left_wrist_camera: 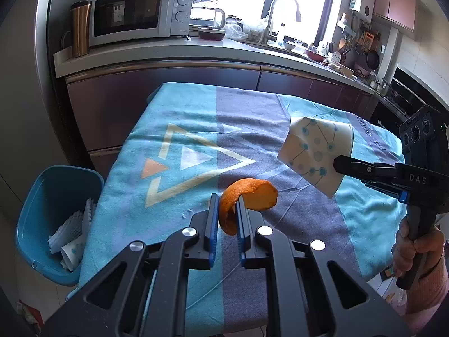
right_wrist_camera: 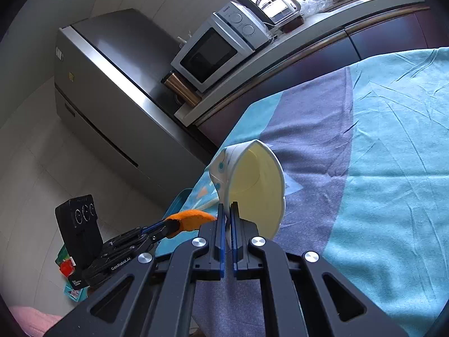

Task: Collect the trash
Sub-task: 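Lift the orange peel and paper cup off the table with both tools, then carry the orange peel and paper cup over the teal bin with both tools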

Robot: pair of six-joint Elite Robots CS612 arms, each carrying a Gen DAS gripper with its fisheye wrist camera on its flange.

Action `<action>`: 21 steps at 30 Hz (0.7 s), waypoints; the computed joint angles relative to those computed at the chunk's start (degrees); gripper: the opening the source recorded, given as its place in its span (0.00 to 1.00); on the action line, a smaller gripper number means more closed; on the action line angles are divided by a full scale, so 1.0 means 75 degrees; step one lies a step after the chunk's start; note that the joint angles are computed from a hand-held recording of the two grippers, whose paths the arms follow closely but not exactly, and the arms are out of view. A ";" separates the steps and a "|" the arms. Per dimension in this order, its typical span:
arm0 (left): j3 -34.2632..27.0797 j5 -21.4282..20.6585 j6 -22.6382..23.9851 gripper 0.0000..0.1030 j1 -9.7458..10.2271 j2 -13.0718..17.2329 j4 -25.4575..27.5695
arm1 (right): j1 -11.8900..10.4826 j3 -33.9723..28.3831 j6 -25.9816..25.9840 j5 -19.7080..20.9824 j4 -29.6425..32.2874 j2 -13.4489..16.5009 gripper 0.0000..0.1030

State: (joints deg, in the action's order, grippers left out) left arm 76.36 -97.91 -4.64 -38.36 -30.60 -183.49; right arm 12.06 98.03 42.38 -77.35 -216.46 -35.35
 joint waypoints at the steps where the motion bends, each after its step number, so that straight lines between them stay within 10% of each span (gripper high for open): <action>1: 0.0044 0.0041 -0.0025 0.12 0.0005 -0.0017 -0.0042 | 0.0015 -0.0062 -0.0023 0.0045 0.0061 0.0021 0.03; 21: 0.0470 0.0395 -0.0399 0.12 0.0202 -0.0212 -0.0379 | 0.0137 -0.0783 -0.0400 0.0588 0.0751 0.0253 0.03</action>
State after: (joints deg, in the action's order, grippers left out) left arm 79.89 -94.94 -7.63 -36.84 -32.19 -186.34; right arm 13.09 92.16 39.38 -72.94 -210.83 -33.46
